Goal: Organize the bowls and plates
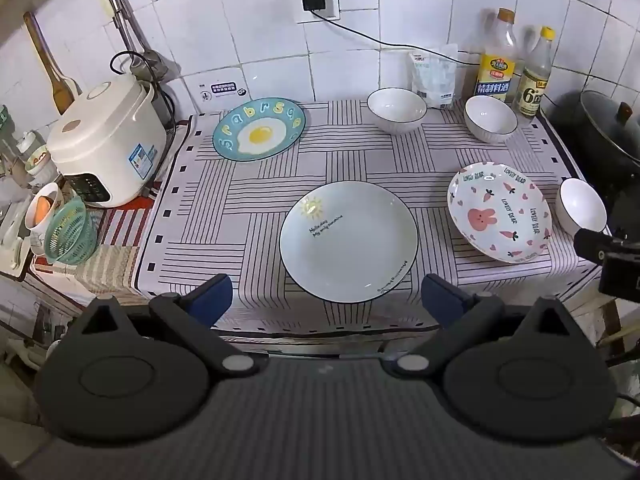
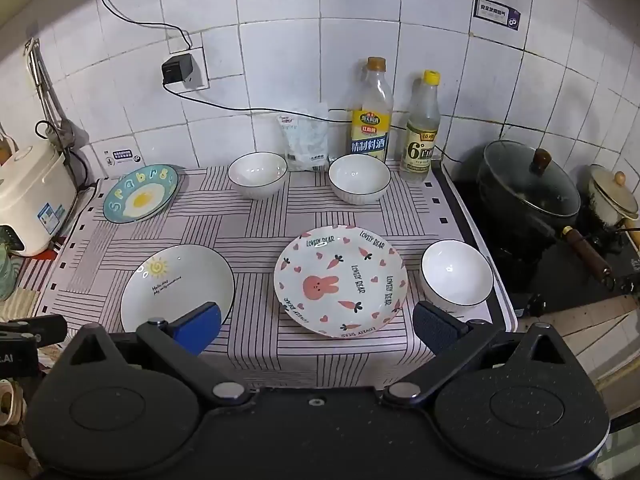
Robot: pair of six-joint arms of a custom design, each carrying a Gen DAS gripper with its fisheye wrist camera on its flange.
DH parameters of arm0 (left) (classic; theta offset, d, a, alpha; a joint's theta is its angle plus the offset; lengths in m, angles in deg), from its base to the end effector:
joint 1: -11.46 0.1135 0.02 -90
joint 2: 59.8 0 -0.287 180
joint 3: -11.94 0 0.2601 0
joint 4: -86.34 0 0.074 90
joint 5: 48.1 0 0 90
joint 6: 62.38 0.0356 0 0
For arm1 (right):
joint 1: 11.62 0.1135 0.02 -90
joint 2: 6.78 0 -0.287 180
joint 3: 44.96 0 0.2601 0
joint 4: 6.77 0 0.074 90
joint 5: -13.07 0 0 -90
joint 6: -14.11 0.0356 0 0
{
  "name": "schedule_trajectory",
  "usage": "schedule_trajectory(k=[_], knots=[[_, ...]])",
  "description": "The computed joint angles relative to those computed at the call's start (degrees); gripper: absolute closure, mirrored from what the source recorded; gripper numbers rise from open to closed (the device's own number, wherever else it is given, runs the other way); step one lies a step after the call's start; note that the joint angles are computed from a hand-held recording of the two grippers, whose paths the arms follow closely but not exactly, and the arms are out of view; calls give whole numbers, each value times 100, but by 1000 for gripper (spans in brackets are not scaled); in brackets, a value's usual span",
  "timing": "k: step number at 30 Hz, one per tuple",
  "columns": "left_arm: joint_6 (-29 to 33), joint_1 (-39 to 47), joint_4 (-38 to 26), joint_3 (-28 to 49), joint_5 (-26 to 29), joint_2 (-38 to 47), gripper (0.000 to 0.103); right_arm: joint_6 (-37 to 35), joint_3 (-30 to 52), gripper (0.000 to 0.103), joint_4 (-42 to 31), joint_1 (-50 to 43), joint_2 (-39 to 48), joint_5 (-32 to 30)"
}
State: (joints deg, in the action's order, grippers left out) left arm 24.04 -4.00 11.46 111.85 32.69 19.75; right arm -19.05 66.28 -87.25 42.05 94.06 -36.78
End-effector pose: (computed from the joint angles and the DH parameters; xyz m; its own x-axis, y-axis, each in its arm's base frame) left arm 0.2667 -0.0679 0.3974 -0.7942 0.1557 -0.5874 0.1242 0.9878 0.0938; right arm 0.2343 0.2799 0.3472 -0.7112 0.1130 -0.6938 0.2007 0.9786 -0.0464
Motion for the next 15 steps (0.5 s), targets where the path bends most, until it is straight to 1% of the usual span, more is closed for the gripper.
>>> schedule_trajectory(k=[1,2,3,4,5,8,10,15], knots=[[-4,-1,48,-45,-5,-30,1,-7,37,0,-38,12,22,53],[-76,-79,217,-367,-89,-165,1,-17,77,0,-78,25,43,100],[-95,-105,267,-438,-114,-199,1,-30,120,0,-122,39,64,145],[-124,-69,226,-434,-46,-186,1,-55,-33,0,12,-58,-7,-134],[-128,-12,260,-492,48,-232,1,-56,-16,0,0,-52,7,-120],[-154,10,207,-369,47,-108,1,-57,43,0,-56,-28,66,-40],[-67,105,93,-195,116,11,1,-148,-158,0,115,-104,-55,-106],[46,180,-21,-64,285,104,4,-54,-220,0,99,-134,-54,-184]])
